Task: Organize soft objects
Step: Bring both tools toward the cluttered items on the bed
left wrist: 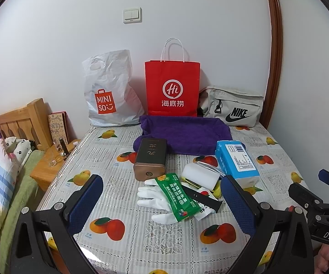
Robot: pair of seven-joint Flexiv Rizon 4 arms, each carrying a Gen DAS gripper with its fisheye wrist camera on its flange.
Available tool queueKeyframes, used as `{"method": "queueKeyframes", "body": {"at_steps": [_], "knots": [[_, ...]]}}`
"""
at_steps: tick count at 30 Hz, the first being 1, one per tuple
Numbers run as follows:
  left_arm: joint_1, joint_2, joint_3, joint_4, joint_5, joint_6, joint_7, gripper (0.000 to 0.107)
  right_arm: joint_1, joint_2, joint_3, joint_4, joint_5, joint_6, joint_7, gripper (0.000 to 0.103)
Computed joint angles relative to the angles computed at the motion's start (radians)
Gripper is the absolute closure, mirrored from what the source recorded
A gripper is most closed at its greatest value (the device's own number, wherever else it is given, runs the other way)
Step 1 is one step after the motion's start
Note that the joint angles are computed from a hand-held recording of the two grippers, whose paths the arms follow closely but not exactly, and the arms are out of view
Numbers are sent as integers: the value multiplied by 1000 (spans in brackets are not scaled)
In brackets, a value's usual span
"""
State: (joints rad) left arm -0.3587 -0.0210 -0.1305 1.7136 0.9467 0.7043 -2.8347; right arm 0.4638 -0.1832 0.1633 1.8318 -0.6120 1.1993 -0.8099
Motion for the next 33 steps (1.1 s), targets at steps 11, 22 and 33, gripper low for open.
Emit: {"method": "queueKeyframes", "body": {"at_steps": [11, 22, 33], "knots": [[1, -17, 10, -9, -29, -6, 21, 4, 2, -12, 6, -17, 29, -15, -26, 0], [9, -3, 15, 18, -27, 4, 0, 4, 20, -27, 5, -29, 26, -20, -46, 0], [23, 3, 14, 36, -33, 12, -17, 4, 31, -41, 4, -38, 39, -28, -66, 0]]}}
